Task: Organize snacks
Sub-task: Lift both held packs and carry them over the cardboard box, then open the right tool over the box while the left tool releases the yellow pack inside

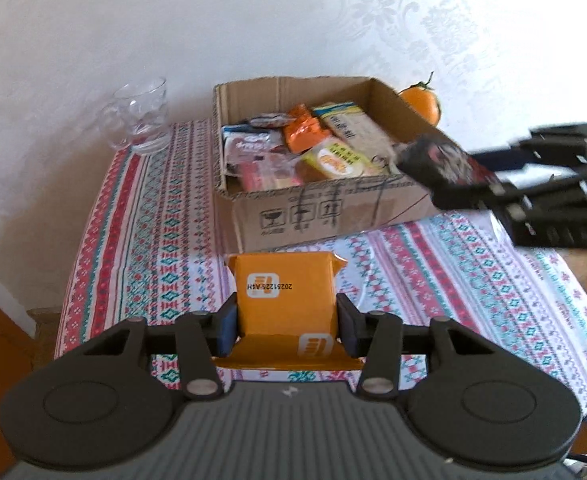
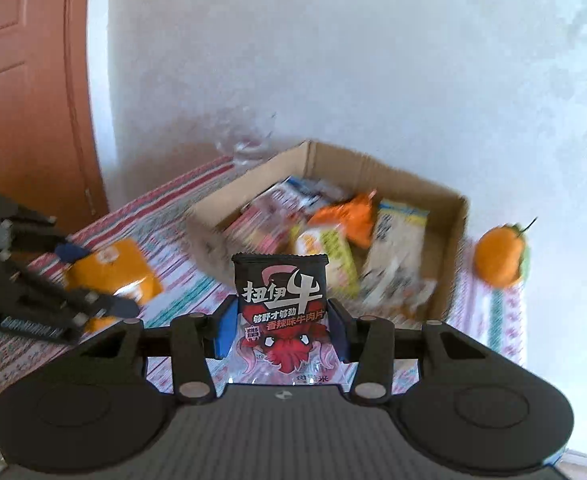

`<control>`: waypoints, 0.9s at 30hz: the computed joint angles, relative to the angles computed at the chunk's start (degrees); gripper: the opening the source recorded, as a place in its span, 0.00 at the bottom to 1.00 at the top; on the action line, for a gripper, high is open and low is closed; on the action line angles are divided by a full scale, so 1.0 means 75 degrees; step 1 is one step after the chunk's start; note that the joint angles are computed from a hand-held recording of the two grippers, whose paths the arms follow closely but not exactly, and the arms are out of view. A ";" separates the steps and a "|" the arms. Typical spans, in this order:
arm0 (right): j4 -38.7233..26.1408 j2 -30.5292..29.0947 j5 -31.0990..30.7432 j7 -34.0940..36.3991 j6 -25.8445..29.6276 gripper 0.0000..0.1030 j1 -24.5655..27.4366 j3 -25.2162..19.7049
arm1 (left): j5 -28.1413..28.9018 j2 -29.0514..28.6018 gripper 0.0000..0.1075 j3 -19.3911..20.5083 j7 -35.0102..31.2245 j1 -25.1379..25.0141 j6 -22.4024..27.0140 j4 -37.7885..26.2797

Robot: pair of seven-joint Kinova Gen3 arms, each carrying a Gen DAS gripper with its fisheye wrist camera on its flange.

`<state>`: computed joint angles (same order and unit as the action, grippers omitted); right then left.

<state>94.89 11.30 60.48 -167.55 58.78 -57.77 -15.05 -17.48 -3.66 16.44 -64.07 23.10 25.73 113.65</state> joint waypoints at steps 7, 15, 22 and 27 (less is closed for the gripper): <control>-0.0535 0.0255 -0.0022 0.0514 -0.0018 0.50 0.0521 0.0388 | 0.0265 -0.0019 0.44 -0.0059 -0.0343 0.0000 -0.0087 -0.0065; -0.1408 0.1014 -0.0278 0.1222 -0.0132 0.50 0.0845 0.1017 | 0.0058 0.0009 0.44 -0.0029 -0.0098 -0.0066 -0.0080 -0.0112; -0.1148 0.1003 -0.0195 0.0818 -0.0566 0.92 0.0726 0.1323 | 0.0001 0.0120 0.44 -0.0087 -0.0098 -0.0053 0.0000 -0.0235; -0.0839 0.0648 -0.0322 0.0576 -0.0531 1.00 0.0668 0.1092 | 0.0168 0.0201 0.44 -0.0173 -0.0377 -0.0007 0.0057 -0.0353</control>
<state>88.60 16.16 58.06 -163.23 54.80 -52.75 -6.86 -16.22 -2.16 15.14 -66.89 23.04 26.15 111.00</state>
